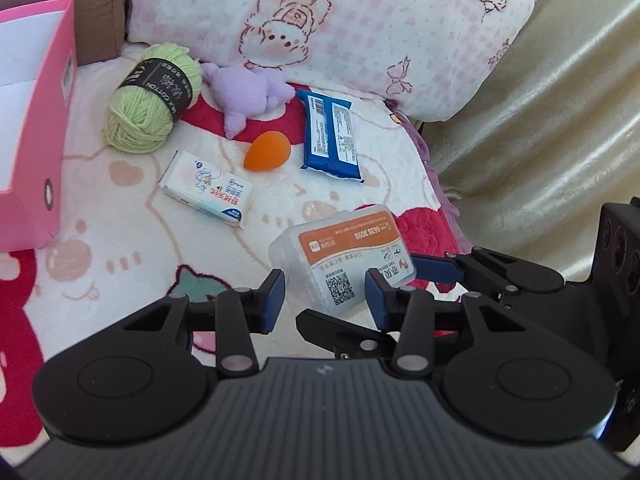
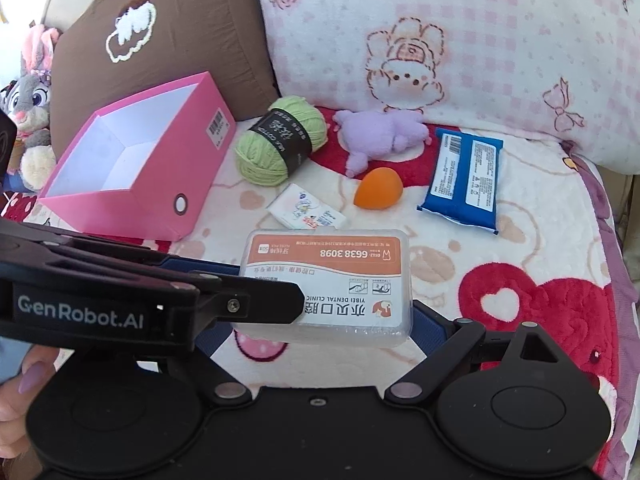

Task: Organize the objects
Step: 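Lift the floss box with the left gripper and carry it over the pink box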

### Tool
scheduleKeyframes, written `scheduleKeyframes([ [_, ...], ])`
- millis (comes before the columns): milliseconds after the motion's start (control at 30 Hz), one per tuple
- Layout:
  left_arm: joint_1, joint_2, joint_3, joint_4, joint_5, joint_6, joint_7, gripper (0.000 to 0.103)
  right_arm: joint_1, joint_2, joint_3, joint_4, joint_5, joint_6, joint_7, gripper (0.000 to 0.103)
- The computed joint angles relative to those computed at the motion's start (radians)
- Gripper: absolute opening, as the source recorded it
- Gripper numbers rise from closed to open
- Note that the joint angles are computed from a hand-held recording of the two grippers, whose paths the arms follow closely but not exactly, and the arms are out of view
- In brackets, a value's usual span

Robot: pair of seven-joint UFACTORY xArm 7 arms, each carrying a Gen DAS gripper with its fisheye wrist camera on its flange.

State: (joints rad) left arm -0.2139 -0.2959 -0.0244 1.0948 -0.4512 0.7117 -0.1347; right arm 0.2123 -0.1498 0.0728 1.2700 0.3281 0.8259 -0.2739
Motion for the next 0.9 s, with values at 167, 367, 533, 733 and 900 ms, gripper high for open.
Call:
scheduleKeyframes([
  [167,0.020,-0.054,0.014,0.001,0.018,0.064,-0.032,0.042,0.014,-0.011,0.024,0.037,-0.045,0.040,0.055,0.095],
  [367,0.045,-0.123,0.030,0.007,0.051,0.147,-0.083,0.042,0.044,-0.027,0.041,0.071,-0.058,0.077,0.082,0.095],
  [533,0.071,-0.137,0.030,0.061,0.120,0.233,-0.100,0.042,0.067,0.021,0.074,0.184,-0.136,0.168,0.144,0.094],
  [733,0.098,-0.159,0.045,0.115,0.142,0.316,-0.126,0.042,0.088,0.025,0.069,0.227,-0.075,0.184,0.165,0.094],
  [900,0.127,-0.166,0.041,0.188,0.207,0.398,-0.146,0.042,0.111,0.061,0.094,0.313,-0.100,0.227,0.200,0.094],
])
